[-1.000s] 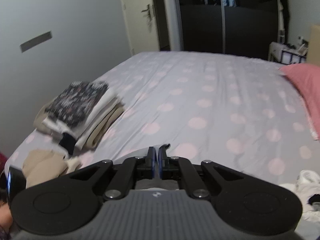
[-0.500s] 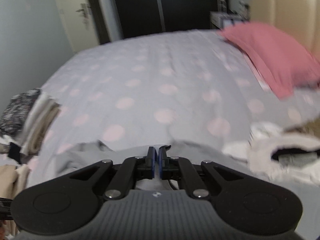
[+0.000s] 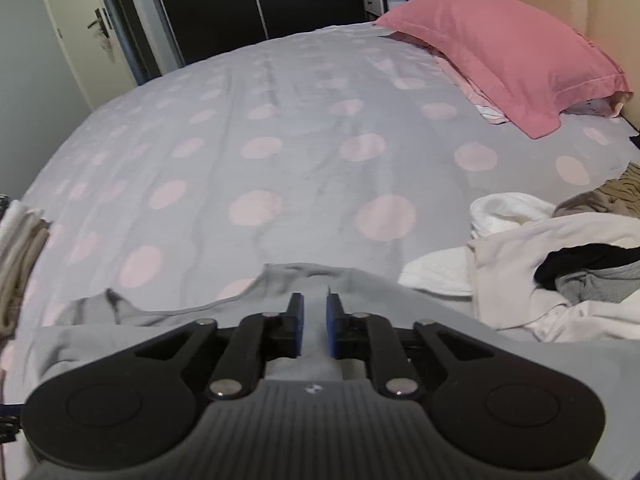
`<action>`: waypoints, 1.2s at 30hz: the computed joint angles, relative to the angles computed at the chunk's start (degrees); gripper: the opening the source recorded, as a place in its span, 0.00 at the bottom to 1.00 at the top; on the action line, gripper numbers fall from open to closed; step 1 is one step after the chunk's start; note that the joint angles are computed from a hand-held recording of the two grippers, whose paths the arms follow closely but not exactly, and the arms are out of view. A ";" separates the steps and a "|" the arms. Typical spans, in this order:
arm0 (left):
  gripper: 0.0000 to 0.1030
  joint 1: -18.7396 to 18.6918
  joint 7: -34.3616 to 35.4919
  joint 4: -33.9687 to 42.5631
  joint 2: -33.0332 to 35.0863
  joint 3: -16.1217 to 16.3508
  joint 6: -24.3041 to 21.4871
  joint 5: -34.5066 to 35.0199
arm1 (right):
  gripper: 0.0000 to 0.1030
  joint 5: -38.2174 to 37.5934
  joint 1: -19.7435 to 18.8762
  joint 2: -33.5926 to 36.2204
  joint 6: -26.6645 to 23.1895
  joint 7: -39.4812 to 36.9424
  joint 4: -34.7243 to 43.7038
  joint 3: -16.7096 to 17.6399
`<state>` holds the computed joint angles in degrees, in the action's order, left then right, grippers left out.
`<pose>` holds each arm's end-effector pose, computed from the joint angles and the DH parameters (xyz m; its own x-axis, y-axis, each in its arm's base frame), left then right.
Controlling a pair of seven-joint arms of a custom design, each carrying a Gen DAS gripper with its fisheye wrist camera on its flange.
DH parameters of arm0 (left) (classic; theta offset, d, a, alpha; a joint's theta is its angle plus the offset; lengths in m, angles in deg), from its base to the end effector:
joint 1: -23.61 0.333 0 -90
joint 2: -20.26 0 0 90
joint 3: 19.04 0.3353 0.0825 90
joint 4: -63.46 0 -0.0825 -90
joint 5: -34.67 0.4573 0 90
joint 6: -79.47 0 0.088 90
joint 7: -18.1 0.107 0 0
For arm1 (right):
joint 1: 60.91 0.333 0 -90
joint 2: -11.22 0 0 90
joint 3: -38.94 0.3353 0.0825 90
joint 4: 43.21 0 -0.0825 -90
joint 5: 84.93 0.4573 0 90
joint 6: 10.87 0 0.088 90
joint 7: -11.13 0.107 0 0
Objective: Fold clothes
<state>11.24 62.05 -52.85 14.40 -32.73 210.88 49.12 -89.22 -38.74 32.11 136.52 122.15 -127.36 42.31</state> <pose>0.5634 -0.2737 0.5230 0.1981 -0.9783 0.0603 -0.8865 -0.2050 -0.4149 0.7216 0.3375 0.5584 0.1831 -0.9639 -0.1935 -0.7627 -0.0151 -0.6466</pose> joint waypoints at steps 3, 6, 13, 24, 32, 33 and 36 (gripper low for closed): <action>0.27 0.20 -1.42 0.37 0.58 0.03 0.31 0.84 | 0.24 3.50 -1.34 0.38 -1.44 -0.41 0.21 0.88; 0.27 0.39 -3.72 0.20 0.57 0.11 0.99 1.73 | 0.24 8.12 -2.67 0.91 -4.01 -1.24 0.48 2.08; 0.27 0.69 -4.73 -0.77 -0.55 0.22 2.68 1.61 | 0.26 11.70 -2.75 3.29 -10.73 2.08 2.64 1.81; 0.27 0.59 -2.42 -2.03 -0.77 0.10 3.12 0.18 | 0.09 14.70 -3.28 5.12 -9.12 3.91 2.79 2.37; 0.27 0.45 -1.68 -2.92 -0.74 -0.08 5.34 0.50 | 0.02 14.77 -2.85 2.68 -4.27 3.38 0.84 2.74; 0.27 0.35 -1.26 -2.69 -0.42 -0.23 5.20 1.00 | 0.02 14.87 -2.83 2.27 -3.64 3.24 0.62 2.81; 0.09 0.18 -2.13 -2.05 0.30 -0.93 4.29 6.08 | 0.01 15.22 -2.79 0.86 -1.34 2.73 -0.39 3.00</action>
<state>11.42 59.92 -54.90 14.69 -33.66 215.16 55.20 -74.00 -41.54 32.98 135.18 124.88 -127.75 45.31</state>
